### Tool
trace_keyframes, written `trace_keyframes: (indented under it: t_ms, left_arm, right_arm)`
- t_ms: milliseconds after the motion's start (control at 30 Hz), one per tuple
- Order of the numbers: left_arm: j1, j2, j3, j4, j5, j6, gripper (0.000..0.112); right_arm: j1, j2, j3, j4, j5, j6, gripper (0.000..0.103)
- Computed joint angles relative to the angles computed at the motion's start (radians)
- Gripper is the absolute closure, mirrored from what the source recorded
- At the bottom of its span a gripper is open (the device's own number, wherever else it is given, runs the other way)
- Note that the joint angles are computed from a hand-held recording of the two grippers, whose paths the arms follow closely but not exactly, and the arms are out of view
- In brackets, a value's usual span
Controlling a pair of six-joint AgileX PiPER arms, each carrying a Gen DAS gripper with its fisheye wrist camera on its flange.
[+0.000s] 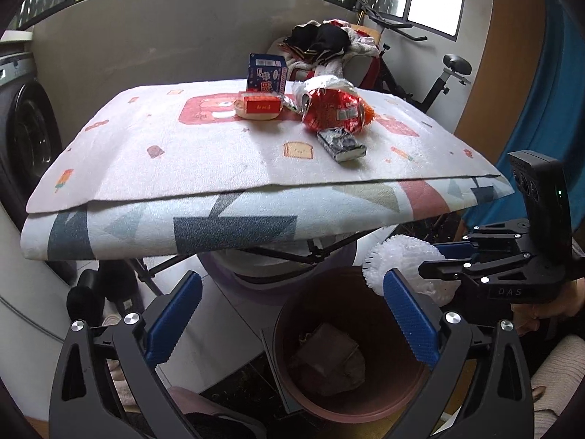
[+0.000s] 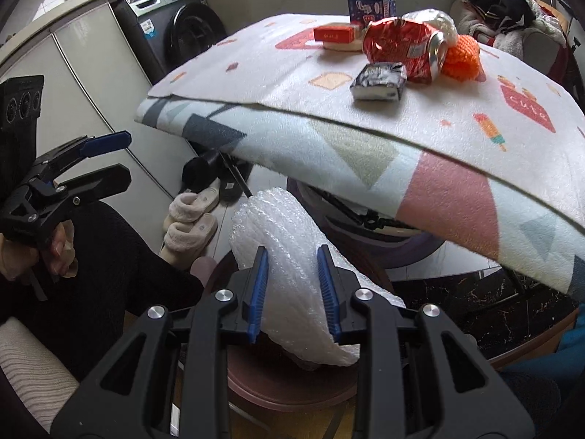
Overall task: Collect trash
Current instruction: 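Lower the foam net into the bin and open the right tool, then raise both tools back over the table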
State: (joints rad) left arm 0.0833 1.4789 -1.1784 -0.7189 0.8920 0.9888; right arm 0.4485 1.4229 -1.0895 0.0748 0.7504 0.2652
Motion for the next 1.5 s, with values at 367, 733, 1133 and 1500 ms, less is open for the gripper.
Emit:
trace_keyframes:
  t_ms: [367, 733, 1133, 1500]
  left_arm:
    - [0.011, 0.018, -0.007, 0.001, 0.001, -0.018, 0.015]
    - [-0.011, 0.017, -0.001, 0.038, -0.016, -0.043, 0.015]
    - [-0.009, 0.018, -0.003, 0.041, -0.020, -0.047, 0.015]
    - [-0.045, 0.003, -0.021, 0.126, -0.111, -0.157, 0.015]
  right_arm:
    - [0.018, 0.042, -0.007, -0.060, 0.020, 0.065, 0.070]
    - [0.012, 0.042, -0.006, -0.116, 0.032, 0.139, 0.024]
    - [0.029, 0.005, -0.002, -0.232, 0.031, 0.261, 0.006]
    - [-0.048, 0.002, -0.107, -0.307, 0.083, 0.340, 0.006]
